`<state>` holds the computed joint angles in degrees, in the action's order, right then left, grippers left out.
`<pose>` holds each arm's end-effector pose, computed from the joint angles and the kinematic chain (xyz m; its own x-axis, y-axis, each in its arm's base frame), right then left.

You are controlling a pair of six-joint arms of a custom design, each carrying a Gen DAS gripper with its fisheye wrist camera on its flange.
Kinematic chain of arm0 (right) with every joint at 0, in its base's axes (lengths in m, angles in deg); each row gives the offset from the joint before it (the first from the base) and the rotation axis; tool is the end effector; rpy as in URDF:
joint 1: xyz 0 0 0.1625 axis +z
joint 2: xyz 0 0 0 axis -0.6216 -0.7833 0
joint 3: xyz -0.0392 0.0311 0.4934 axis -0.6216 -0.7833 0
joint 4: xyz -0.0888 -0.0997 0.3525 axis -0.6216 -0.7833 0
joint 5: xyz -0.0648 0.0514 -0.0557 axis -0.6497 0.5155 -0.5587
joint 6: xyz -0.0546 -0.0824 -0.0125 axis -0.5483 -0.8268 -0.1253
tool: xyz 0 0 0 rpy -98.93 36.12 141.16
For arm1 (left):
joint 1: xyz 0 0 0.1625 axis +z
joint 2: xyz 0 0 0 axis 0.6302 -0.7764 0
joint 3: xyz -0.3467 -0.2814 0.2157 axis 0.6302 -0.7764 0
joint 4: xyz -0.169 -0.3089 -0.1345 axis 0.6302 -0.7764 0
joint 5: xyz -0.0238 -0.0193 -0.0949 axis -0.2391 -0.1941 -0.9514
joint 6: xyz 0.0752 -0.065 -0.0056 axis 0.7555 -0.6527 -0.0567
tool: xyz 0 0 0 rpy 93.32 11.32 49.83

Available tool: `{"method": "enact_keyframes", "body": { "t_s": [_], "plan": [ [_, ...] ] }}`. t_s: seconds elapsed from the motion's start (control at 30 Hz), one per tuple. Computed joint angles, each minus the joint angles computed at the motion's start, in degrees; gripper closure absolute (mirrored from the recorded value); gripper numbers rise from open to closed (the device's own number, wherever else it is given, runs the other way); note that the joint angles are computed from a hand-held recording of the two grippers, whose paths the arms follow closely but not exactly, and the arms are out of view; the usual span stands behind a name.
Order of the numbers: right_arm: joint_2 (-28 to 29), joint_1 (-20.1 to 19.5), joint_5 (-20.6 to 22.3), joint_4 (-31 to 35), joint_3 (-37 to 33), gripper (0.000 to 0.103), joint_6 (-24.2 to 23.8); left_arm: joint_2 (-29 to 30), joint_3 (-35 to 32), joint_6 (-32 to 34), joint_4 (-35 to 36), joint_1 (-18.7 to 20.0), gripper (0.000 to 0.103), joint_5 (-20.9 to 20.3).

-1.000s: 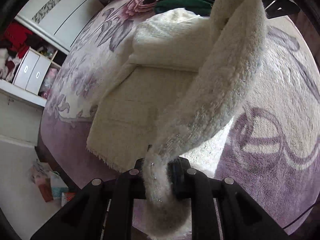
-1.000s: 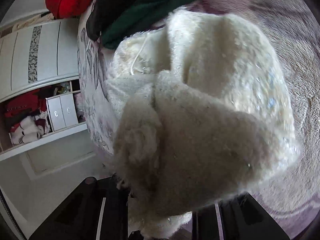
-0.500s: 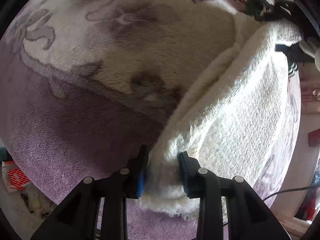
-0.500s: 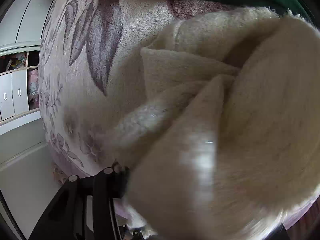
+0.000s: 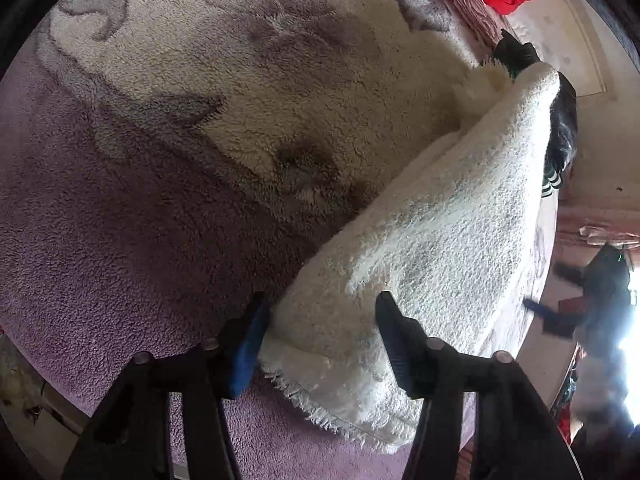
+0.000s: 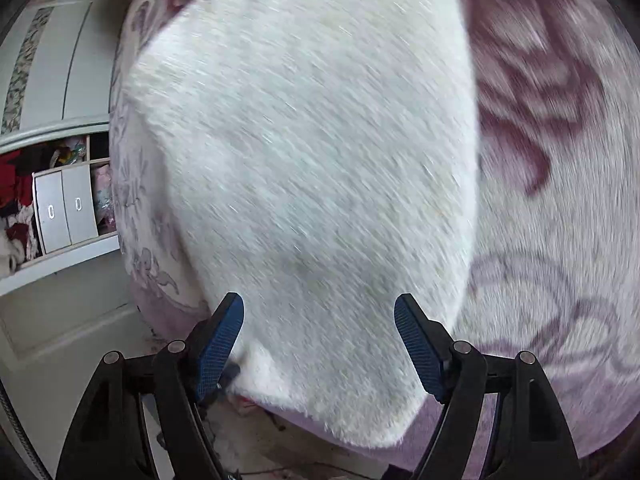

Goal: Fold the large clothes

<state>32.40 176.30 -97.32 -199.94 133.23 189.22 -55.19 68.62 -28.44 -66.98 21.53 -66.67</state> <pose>0.4322 -0.2483 0.1138 -0.5993 0.7983 -0.0604 0.7799 0.5651 -0.2691 -0.0745 -0.4484 0.3219 -0.9308 0.1888 -0.3129 0.1241 0.9686 0.2154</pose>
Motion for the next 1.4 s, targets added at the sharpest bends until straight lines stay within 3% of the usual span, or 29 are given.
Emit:
{"method": "enact_keyframes", "body": {
  "t_s": [0.03,0.13,0.23,0.33,0.43,0.5,0.57,0.7,0.8,0.83,0.9,0.93,1.0,1.13,1.27,1.37,1.4],
  "plan": [
    [1.2,1.1,1.2,-4.5,2.8,0.023,2.5,-0.5,0.1,-0.4,0.4,-0.8,0.077,2.0],
    [6.5,3.6,4.5,-13.2,7.5,0.023,7.4,-2.8,-0.2,-1.5,2.5,-0.9,0.079,2.9],
    [14.2,5.9,7.1,-28.4,10.7,0.023,9.7,-4.3,-1.3,-2.8,8.7,-2.2,0.08,4.4],
    [21.2,7.5,8.2,-41.1,11.4,0.023,9.2,-4.3,-3.6,-2.1,11.0,-1.3,0.079,1.1],
    [25.8,8.3,7.5,-47.7,11.1,0.023,8.9,-2.9,-4.7,-0.9,9.3,0.1,0.078,-0.8],
    [27.6,8.8,6.1,-50.7,11.0,0.021,9.5,-1.4,-4.3,0.4,6.0,1.5,0.068,-2.6],
    [27.9,9.5,4.5,-50.9,10.8,0.021,9.5,-0.1,-2.2,1.6,1.5,2.7,0.049,-4.9],
    [28.0,9.7,3.7,-48.7,9.1,0.021,8.5,4.1,-0.8,3.7,-1.6,6.7,0.048,-10.6],
    [27.8,11.1,1.1,-47.8,8.3,0.022,10.2,3.8,1.3,6.9,-2.8,5.0,0.048,-9.0],
    [28.6,10.6,-0.4,-46.6,5.5,0.041,9.4,3.3,1.9,8.6,-3.2,3.7,0.049,-7.8],
    [27.7,11.4,-2.9,-40.9,2.2,0.07,9.6,2.2,2.7,11.8,-2.9,1.5,0.075,-6.6],
    [26.5,11.8,-3.5,-36.3,0.9,0.072,9.7,1.4,2.8,12.1,-2.7,1.0,0.083,-6.5],
    [23.9,13.3,-5.2,-28.4,-1.5,0.079,10.7,-0.5,2.4,11.8,-0.9,0.3,0.087,-7.9],
    [19.3,19.1,-8.3,-18.0,-3.8,0.082,20.7,-5.5,2.0,10.8,7.0,-3.1,0.088,-11.3],
    [13.5,23.8,-4.3,-6.5,-3.5,0.082,29.6,-8.4,3.7,9.7,16.5,-4.5,0.088,-16.2],
    [13.1,22.7,2.6,-11.3,0.2,0.077,30.0,-7.1,3.0,7.9,19.9,-4.4,0.082,-17.1],
    [12.6,21.9,4.3,-11.8,1.1,0.07,30.1,-6.6,1.6,7.0,20.9,-3.7,0.082,-17.5]
  ]
}}
